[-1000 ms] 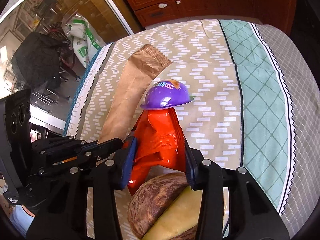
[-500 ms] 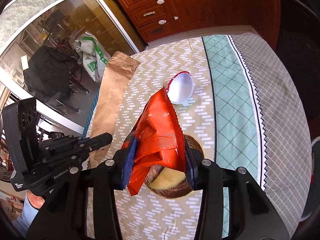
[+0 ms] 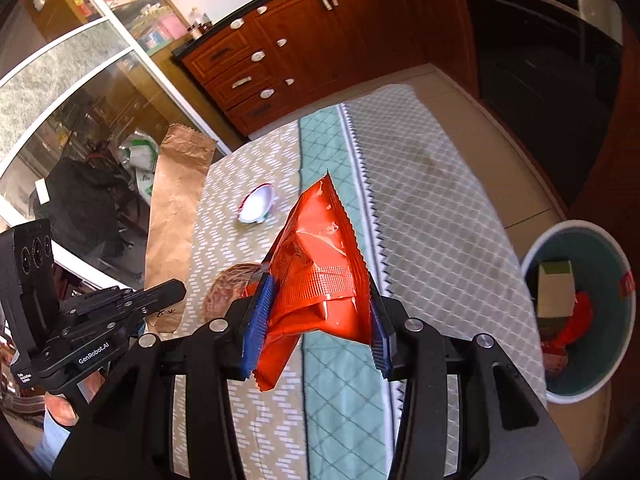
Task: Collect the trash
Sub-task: 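Carry the paper strip and red snack bag over the bin and open both tools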
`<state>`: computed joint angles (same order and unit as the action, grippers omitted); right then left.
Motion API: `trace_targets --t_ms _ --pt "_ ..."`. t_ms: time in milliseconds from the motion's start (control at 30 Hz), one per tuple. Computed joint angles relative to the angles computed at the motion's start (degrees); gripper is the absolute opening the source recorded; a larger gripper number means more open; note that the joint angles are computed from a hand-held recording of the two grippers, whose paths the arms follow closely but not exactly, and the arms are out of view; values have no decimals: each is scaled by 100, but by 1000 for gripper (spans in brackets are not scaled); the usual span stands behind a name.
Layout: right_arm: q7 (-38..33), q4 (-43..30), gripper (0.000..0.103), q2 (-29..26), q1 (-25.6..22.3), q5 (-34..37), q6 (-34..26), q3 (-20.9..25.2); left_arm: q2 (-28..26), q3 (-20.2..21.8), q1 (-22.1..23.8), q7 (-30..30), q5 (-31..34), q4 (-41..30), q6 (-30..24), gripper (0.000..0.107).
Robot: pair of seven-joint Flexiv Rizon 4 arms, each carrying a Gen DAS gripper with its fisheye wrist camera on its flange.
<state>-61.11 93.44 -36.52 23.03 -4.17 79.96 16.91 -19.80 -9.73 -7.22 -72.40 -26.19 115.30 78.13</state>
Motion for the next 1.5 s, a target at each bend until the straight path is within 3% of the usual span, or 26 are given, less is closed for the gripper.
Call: trace_targets --t_ms 167,333,500,733,933,1133,1200,1267,1367,1500 --pt "268 829 42 451 -241 111 569 -387 -440 183 -490 -357 632 -849 -487 2" --pt "624 1569 42 770 -466 85 1044 -787 -1055 107 -842 -522 967 -1806 -980 2" --pt "1060 2184 43 1020 -385 -135 1328 -1450 -1785 57 -1239 -624 1208 -2894 -1569 2" --pt "1211 2433 44 942 -919 -224 1487 -1332 -2812 186 -1765 -831 1518 -4481 -2544 2" --pt "1200 2388 44 777 -1179 -306 1380 -1241 -3602 181 -1960 -929 1529 -5692 -3356 3" --pt "1271 2379 46 717 -1143 -359 1309 -1404 -4326 166 -2108 -1023 1425 -6750 -4055 4" --pt "1246 2345 46 683 -1237 -368 1258 -1336 -4512 189 -2125 -1085 1396 -7023 -4310 10" --pt "1217 2271 46 620 -1317 -374 1188 -1263 -4578 234 -2136 -1181 1408 -7105 -4376 54" --pt "1175 2114 47 498 -1414 -368 1071 -1131 -4475 255 -2139 -1233 1482 -6863 -4054 65" --pt "1099 1922 47 349 -1510 -333 979 -984 -4395 296 -2105 -1297 1530 -6773 -3992 71"
